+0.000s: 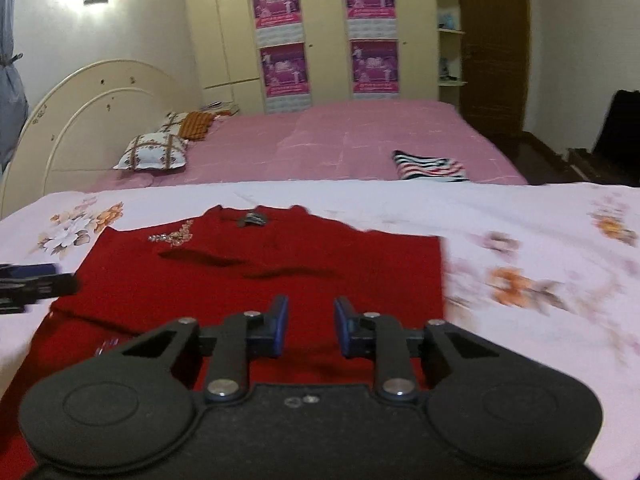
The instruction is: Fold small clothes
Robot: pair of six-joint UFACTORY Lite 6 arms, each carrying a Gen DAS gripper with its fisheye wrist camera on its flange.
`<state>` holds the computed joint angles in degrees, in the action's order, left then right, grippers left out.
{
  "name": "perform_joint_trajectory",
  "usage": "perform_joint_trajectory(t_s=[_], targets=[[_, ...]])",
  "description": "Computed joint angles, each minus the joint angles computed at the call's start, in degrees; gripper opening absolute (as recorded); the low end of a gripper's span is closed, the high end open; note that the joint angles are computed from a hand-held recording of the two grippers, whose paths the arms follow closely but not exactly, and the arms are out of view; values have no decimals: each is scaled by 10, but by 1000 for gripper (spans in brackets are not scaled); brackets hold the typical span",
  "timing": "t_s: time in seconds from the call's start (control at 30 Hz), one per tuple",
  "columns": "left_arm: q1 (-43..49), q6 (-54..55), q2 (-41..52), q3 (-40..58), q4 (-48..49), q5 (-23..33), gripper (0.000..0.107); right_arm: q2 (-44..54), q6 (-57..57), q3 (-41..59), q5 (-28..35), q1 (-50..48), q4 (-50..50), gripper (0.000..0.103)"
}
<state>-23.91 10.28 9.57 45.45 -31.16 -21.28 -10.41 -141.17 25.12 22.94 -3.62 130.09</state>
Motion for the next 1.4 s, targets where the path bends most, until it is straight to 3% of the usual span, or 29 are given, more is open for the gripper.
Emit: perform_joint_trajectory(t_s=[0.17, 0.3, 0.37, 0.47, 0.57, 0.67, 0.73, 0.8, 0.9, 0.97, 1.0, 1.1, 1.17, 1.23, 1.3, 1.33, 1.4], targets=[[-26, 155, 196, 194, -157, -1, 77, 180, -258, 89, 51, 95, 262, 22], [-12, 300, 271, 279, -283, 12, 77, 289, -317, 181, 40, 102, 312, 19], [4, 270, 249, 260, -247, 9, 77, 311, -333, 199, 46, 88, 326, 19], [47, 165, 229, 230, -129, -12, 77, 299, -305, 185, 69, 58, 296, 28], [89, 128, 246, 249, -79, 4, 77, 306, -295, 199, 88, 33, 281, 25], [114, 145, 288, 295, -84, 42, 77, 334, -281, 236, 76, 4, 290, 21], [123, 105, 307, 304, -45, 45, 77, 381, -291, 293, 30, -6, 308, 21], [123, 87, 288, 291, -44, 50, 77, 397, -254, 303, 39, -24, 257, 23], [114, 55, 229, 221, -21, -14, 77, 364, -229, 274, 76, -56, 211, 28], [118, 150, 262, 270, -118, 39, 77, 386, -210, 306, 44, -66, 205, 28], [116, 210, 290, 295, -159, 57, 84, 410, -201, 331, 27, -68, 193, 28], [94, 301, 264, 280, -229, 52, 87, 394, -132, 338, 5, -78, 107, 28], [84, 242, 192, 208, -194, 40, 87, 340, -34, 296, 37, -110, 9, 31], [84, 123, 87, 94, -85, 29, 87, 275, 52, 243, 68, -158, -110, 32], [88, 75, -32, -26, -37, 57, 87, 214, 115, 178, 124, -231, -230, 37], [97, 77, -92, -86, -9, 76, 87, 186, 143, 150, 149, -273, -290, 41], [127, 54, -212, -183, 24, 156, 87, 146, 174, 93, 214, -382, -410, 66]])
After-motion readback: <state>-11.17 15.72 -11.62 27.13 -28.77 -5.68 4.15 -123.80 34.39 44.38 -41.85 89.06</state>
